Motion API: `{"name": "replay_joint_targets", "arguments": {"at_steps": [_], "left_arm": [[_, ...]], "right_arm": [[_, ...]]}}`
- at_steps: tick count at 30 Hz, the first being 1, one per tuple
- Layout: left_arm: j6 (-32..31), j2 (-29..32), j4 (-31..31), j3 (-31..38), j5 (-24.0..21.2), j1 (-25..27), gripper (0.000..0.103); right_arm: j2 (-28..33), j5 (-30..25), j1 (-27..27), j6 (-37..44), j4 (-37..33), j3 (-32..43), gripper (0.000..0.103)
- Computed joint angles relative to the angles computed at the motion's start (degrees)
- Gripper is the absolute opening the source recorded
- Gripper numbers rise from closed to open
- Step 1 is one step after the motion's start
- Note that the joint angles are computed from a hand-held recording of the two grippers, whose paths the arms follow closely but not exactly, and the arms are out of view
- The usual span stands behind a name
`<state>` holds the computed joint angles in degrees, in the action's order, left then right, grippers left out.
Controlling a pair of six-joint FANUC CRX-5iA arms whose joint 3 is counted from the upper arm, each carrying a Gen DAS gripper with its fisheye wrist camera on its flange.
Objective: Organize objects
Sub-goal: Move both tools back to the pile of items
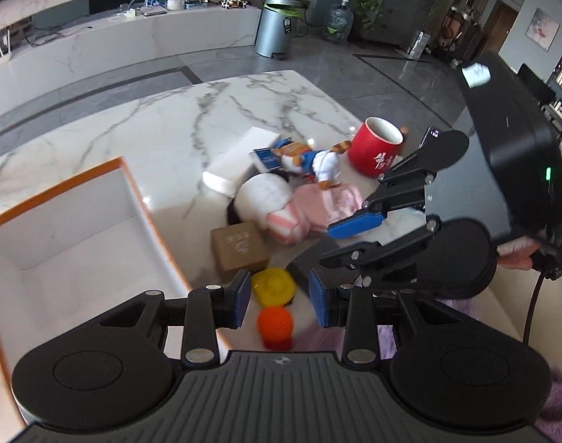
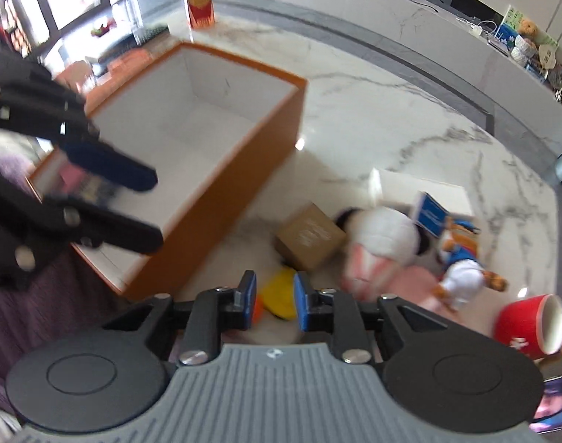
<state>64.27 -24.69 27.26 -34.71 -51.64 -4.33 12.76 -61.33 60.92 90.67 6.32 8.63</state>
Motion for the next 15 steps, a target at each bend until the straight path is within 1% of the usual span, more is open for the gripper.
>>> {"name": "replay_joint_targets", "arguments": {"at_steps": [4, 7, 8, 11, 13, 15], "left_arm": [[0.97, 6.59, 5.27, -0.06, 5.10, -2.22, 0.041], [3.42, 11.45, 6.84, 1.08, 7.65, -3.52, 0.048], [4.58, 12.85, 6.18, 1.78, 8.52, -4.01, 0.049], [7.88, 16.89, 2.87, 4.70, 8.76, -4.78, 0.050], [9.26, 19.12, 0.42, 6.80, 7.33, -4.81, 0.051], [11.71, 20.78, -2.96, 8.99, 5.48, -5.00, 0.055]], "right_arm": [[1.72, 0.04, -1.77, 4.08, 5.24, -2.51, 0.027], [4.12, -0.31, -3.92, 7.63, 6.24, -2.27, 0.030], [5.01, -0.70, -4.68, 8.64, 6.01, -1.84, 0.033], [7.18, -1.83, -6.93, 13.98, 4.17, -0.26, 0.034], [8.04, -1.50, -7.66, 17.41, 3.71, -0.28, 0.034], [8.61, -1.01, -8.03, 20.18, 3.70, -0.47, 0.036]]}}
